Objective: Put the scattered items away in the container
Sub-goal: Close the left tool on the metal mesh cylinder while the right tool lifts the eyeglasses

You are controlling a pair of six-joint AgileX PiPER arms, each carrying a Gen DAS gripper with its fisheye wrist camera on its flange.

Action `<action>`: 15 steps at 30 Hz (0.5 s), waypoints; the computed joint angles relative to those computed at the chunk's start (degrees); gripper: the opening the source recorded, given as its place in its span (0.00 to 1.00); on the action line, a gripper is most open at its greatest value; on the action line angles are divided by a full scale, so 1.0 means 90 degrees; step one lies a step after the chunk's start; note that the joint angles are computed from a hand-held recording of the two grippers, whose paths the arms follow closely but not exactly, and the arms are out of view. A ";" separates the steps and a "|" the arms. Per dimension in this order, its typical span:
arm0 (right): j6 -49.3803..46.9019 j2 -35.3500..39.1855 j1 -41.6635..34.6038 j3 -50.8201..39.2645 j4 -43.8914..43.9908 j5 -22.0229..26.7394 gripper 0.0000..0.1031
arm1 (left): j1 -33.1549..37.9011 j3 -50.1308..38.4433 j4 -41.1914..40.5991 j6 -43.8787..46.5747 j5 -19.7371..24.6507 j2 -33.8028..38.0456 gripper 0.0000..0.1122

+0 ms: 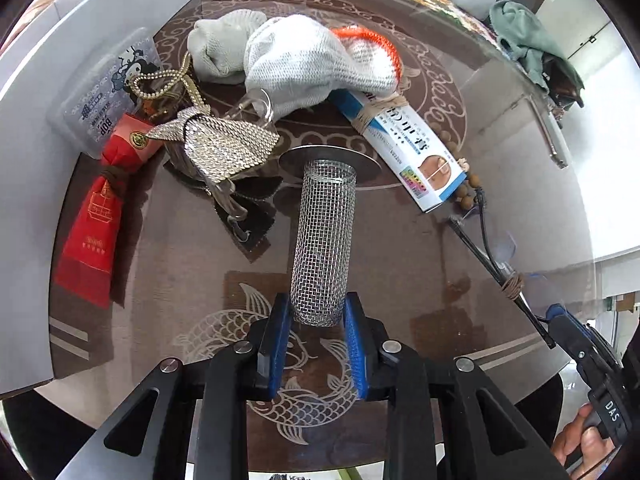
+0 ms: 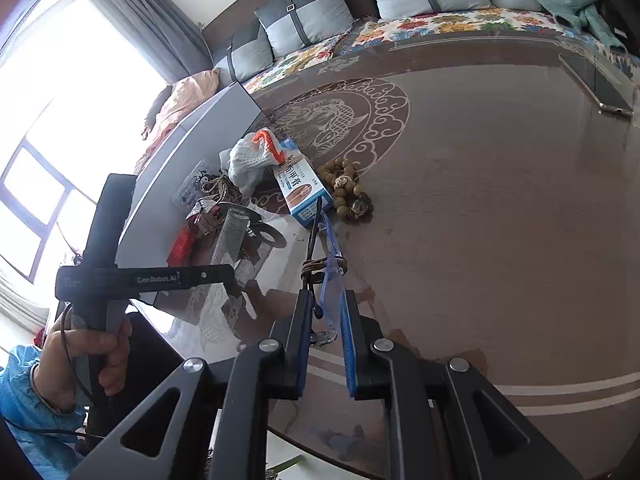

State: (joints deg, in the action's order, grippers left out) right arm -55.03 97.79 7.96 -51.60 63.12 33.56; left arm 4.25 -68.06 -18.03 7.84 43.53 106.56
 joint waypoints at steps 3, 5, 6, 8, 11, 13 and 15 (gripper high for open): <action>0.0068 -0.0202 0.0065 0.0134 0.0015 -0.0117 0.14 | 0.0128 0.0234 -0.0419 0.0495 0.0052 -0.0342 0.23; 0.0134 -0.0393 0.0133 0.0233 0.0046 -0.0243 0.14 | 0.0157 0.0409 -0.0573 0.0686 0.0026 -0.0557 0.23; 0.0219 -0.0469 0.0187 0.0257 0.0010 -0.0303 0.14 | 0.0161 0.0492 -0.0625 0.0754 0.0000 -0.0650 0.23; 0.0619 -0.0415 0.0387 0.0153 -0.0361 -0.0448 0.14 | 0.0206 0.0585 -0.0807 0.0912 0.0006 -0.0704 0.23; 0.0895 -0.0471 0.0592 0.0095 -0.0479 -0.0595 0.13 | 0.0391 0.0701 -0.1245 0.1296 0.0057 -0.0828 0.23; 0.1054 -0.0584 0.0719 0.0072 -0.0508 -0.0682 0.12 | 0.0432 0.0754 -0.1296 0.1407 0.0013 -0.1056 0.23; 0.1318 -0.0797 0.0876 0.0006 -0.0740 -0.0806 0.10 | 0.0551 0.0684 -0.1456 0.1539 0.0101 -0.1101 0.23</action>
